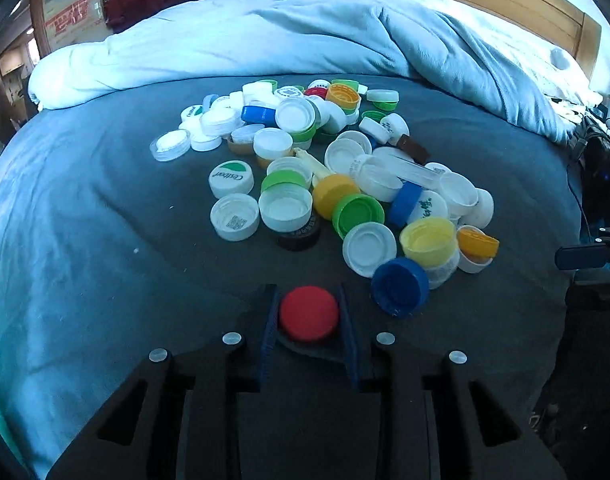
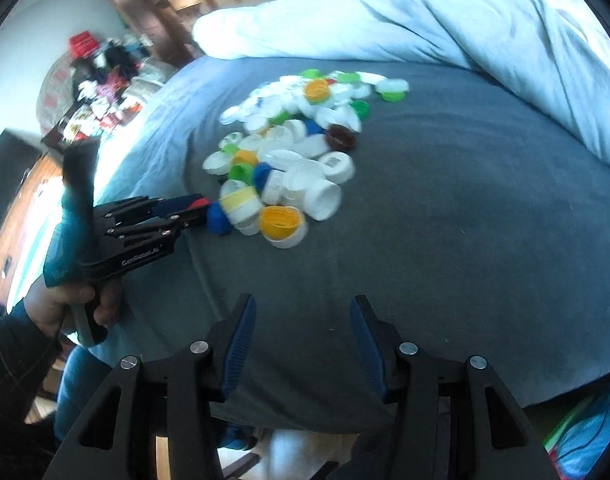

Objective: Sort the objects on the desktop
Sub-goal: 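Move the left gripper to the pile and grasp the red cap, then grasp the blue cap from the pile with the right gripper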

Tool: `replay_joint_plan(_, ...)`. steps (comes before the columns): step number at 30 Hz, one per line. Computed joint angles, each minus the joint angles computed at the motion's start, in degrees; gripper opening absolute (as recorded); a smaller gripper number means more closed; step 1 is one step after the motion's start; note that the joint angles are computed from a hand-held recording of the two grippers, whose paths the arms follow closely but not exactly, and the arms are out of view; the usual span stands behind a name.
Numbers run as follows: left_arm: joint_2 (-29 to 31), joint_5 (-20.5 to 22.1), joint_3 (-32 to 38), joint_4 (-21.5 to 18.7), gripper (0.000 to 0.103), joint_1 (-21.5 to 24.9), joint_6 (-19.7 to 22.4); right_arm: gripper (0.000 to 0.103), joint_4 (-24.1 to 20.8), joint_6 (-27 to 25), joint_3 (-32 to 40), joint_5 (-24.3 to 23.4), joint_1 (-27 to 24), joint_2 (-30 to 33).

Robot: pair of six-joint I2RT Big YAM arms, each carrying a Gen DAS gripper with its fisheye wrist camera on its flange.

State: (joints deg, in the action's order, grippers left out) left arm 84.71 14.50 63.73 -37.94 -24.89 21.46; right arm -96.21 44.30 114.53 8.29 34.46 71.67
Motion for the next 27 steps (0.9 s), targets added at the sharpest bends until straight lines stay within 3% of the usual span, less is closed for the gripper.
replay_joint_plan(4, -4.45, 0.91, -3.13, 2.17, 0.024, 1.62, -5.32, 0.046, 2.67, -2.23, 1.06, -1.73, -0.03, 1.37)
replay_joint_plan(7, -7.18, 2.88, -4.96, 2.90, 0.025, 3.91, -10.04, 0.044, 8.29, -2.84, 0.63, -8.40, -1.52, 2.70)
replay_joint_plan(11, -8.93, 2.80, -5.81, 2.90, 0.025, 5.14, -11.14, 0.040, 10.96, -4.40, 2.76, -11.44, -2.11, 7.49)
replay_joint_plan(16, -9.46, 3.85, -5.69, 2.62, 0.025, 6.08, -11.41, 0.040, 9.42, -4.64, 6.17, -7.80, -2.61, 12.14)
replay_joint_plan(20, -9.33, 4.35, -5.58, 2.66, 0.025, 6.23, -11.73, 0.040, 9.72, -7.41, 6.79, -8.52, -3.55, 13.74)
replay_joint_plan(22, -9.43, 4.06, -5.59, 2.51, 0.025, 6.15, -12.42, 0.036, 9.30, -8.17, 6.42, -7.81, -3.61, 13.89)
replay_joint_plan(24, -9.87, 3.37, -5.54, 1.95, 0.025, 6.14, -13.22, 0.012, 7.99, -7.80, 6.53, -5.92, -3.41, 13.86)
replay_joint_plan(27, -11.84, 2.48, -6.29, 2.60, 0.024, 6.31, -15.00, 0.012, 6.62, -8.26, 7.98, -4.20, -2.74, 13.63)
